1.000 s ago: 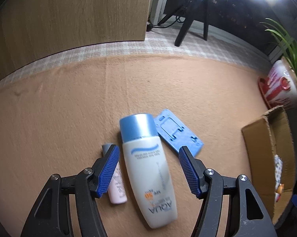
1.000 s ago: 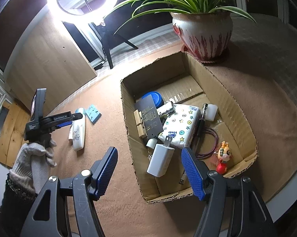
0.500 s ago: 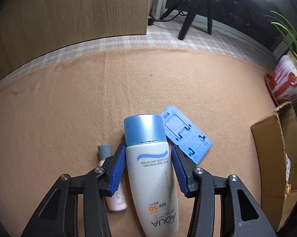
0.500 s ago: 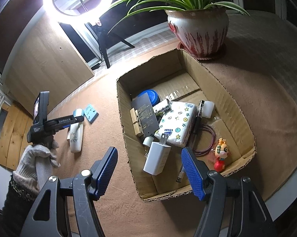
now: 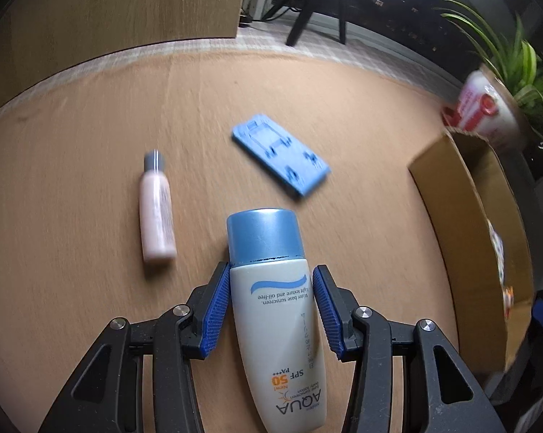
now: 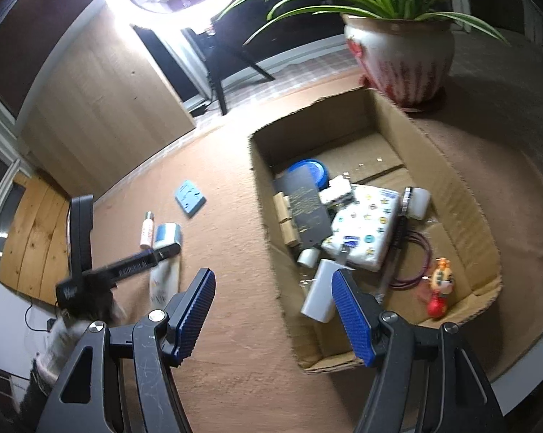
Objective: Organize objects
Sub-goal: 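Open the left gripper and lower it back around the bottle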
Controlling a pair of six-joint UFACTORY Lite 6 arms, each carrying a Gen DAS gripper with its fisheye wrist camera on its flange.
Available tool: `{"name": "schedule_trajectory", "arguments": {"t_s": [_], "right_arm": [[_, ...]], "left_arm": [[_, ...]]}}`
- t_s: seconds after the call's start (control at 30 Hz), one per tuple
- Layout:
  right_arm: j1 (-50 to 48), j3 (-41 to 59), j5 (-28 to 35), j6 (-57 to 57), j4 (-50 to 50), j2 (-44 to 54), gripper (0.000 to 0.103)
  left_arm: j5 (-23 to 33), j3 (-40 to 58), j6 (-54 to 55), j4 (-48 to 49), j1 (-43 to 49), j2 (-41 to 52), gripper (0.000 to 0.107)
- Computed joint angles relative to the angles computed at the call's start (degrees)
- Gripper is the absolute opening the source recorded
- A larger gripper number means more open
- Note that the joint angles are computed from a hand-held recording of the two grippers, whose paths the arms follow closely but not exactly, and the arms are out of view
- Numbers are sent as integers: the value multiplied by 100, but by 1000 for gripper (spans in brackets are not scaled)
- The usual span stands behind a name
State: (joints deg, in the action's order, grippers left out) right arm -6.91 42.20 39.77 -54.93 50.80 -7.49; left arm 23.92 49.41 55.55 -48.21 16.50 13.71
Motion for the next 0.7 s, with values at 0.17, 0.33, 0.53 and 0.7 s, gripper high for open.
{"name": "schedule_trajectory", "arguments": {"t_s": [0.17,0.33,0.53,0.7], "right_arm": [[496,-59,-74,46,89,-19,63],[1173,-121,-228,125,182,-45,63],[1934,12,-403,124,463,383,64],[2452,458,-365,-20,867,1374,64]], "left_arm": [[147,-790,432,-201,146,-683,50],[454,-1309,696,-71,584,-1332,62],[1165,-1521,1326,-25,1356,-1636,65],[1617,-1758,1850,-130,1836,-1730,64]]}}
